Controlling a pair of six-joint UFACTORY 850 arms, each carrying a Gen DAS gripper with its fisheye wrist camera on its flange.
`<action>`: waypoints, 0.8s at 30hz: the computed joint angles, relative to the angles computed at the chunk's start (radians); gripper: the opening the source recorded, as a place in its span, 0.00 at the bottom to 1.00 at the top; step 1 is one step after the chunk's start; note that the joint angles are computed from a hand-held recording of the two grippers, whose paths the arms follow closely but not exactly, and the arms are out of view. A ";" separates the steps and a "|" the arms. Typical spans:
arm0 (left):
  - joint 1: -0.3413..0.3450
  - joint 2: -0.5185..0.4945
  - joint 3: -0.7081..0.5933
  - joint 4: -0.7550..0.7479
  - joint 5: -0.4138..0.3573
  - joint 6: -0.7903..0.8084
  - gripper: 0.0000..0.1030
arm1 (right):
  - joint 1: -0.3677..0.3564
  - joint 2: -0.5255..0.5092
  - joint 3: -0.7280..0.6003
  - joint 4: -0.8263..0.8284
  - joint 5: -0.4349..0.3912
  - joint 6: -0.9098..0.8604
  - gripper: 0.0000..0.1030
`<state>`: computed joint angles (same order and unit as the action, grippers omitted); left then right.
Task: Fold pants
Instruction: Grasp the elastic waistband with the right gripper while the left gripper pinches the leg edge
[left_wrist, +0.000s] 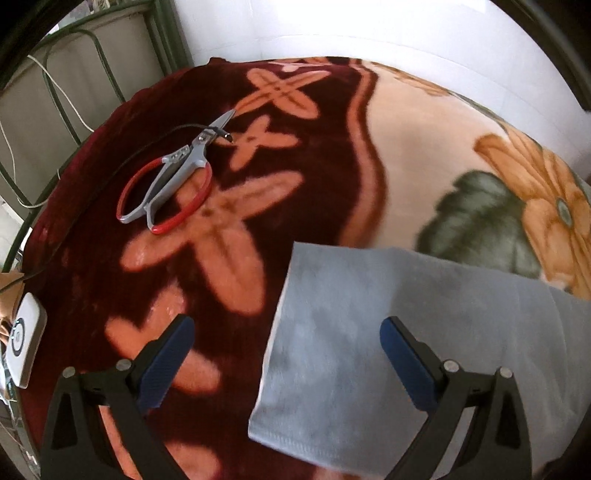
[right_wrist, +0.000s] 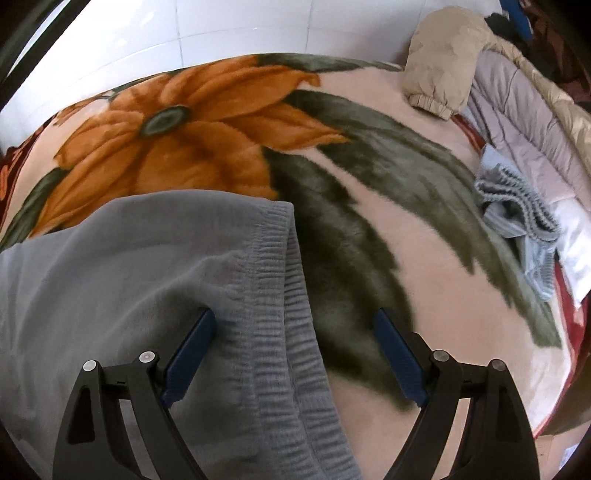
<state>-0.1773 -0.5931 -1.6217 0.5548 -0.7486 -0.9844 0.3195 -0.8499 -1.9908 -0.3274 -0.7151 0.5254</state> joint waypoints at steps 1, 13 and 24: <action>0.005 -0.005 -0.002 -0.004 0.001 -0.002 0.99 | -0.003 -0.002 0.000 0.010 0.007 0.000 0.87; 0.049 -0.006 0.046 -0.086 0.124 -0.032 0.92 | 0.011 -0.059 -0.083 0.003 0.013 -0.027 0.79; 0.041 0.047 0.122 -0.034 0.225 -0.113 0.47 | 0.046 -0.015 0.009 -0.178 0.091 0.129 0.52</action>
<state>-0.1359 -0.5464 -1.4994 0.5205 -0.5239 -1.0973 0.3658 -0.8647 -1.9819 -0.5053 -0.6242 0.6546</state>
